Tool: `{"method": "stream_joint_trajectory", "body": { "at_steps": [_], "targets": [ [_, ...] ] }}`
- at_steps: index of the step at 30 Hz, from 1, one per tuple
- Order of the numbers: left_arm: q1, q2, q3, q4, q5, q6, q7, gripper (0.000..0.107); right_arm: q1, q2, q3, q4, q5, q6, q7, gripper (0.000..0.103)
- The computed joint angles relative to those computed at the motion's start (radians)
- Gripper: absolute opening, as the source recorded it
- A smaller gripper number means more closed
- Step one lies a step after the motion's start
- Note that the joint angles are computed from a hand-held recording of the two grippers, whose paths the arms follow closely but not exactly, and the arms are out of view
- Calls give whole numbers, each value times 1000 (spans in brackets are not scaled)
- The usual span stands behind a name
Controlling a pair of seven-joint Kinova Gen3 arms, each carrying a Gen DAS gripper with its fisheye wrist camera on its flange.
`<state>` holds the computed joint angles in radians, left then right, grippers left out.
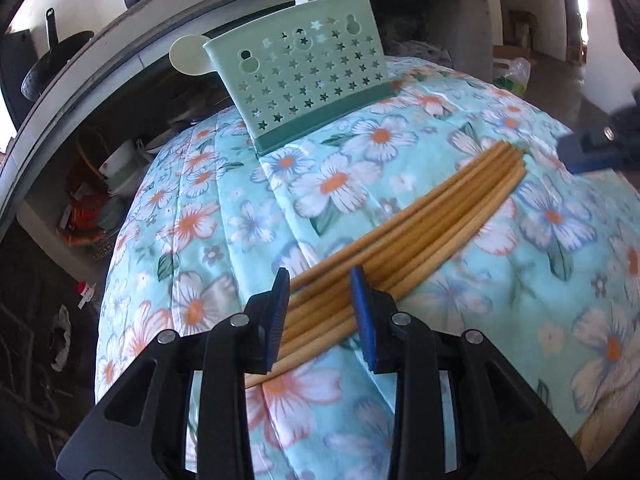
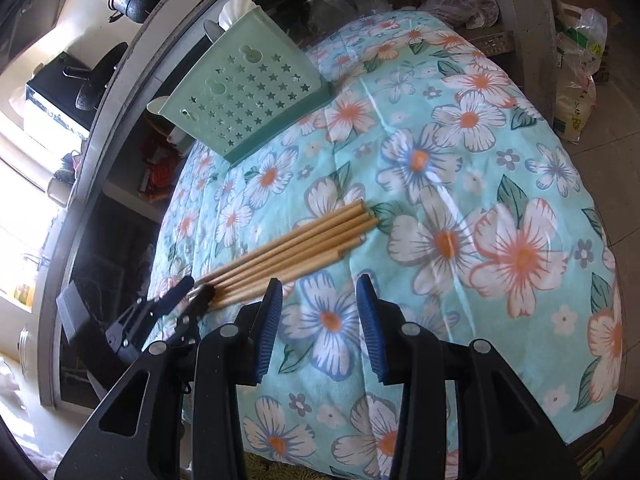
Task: Organize utensils
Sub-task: 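Grasp the bundle of wooden chopsticks with the left gripper, then move the right gripper to the chopsticks held by the left gripper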
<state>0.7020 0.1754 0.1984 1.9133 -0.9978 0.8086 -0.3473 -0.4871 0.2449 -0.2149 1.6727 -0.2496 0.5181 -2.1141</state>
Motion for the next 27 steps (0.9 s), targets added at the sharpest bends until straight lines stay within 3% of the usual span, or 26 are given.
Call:
{"method": "stream_joint_trajectory", "body": {
  "at_steps": [3,8,13,17,20,27],
  "targets": [
    [30,-2,8,25,-60,33,50,29,8,1,-10,5,-17,-11,15,38],
    [31,-13,23,30,-66,47,28,29,20,-5,-11,25,-41,-23,28,38],
    [1,-77,42,52,-67,-32,30,30,44,-25,-5,60,-63,-47,32,38],
    [-18,-66,70,20,-32,-109,-86,30,68,-23,-7,72,-87,-51,46,38],
    [35,8,77,-36,-56,-47,-159,30,90,-17,-17,79,-118,-58,74,38],
    [130,109,9,-123,-83,40,-264,29,126,-5,-35,86,-180,-59,139,38]
  ]
}}
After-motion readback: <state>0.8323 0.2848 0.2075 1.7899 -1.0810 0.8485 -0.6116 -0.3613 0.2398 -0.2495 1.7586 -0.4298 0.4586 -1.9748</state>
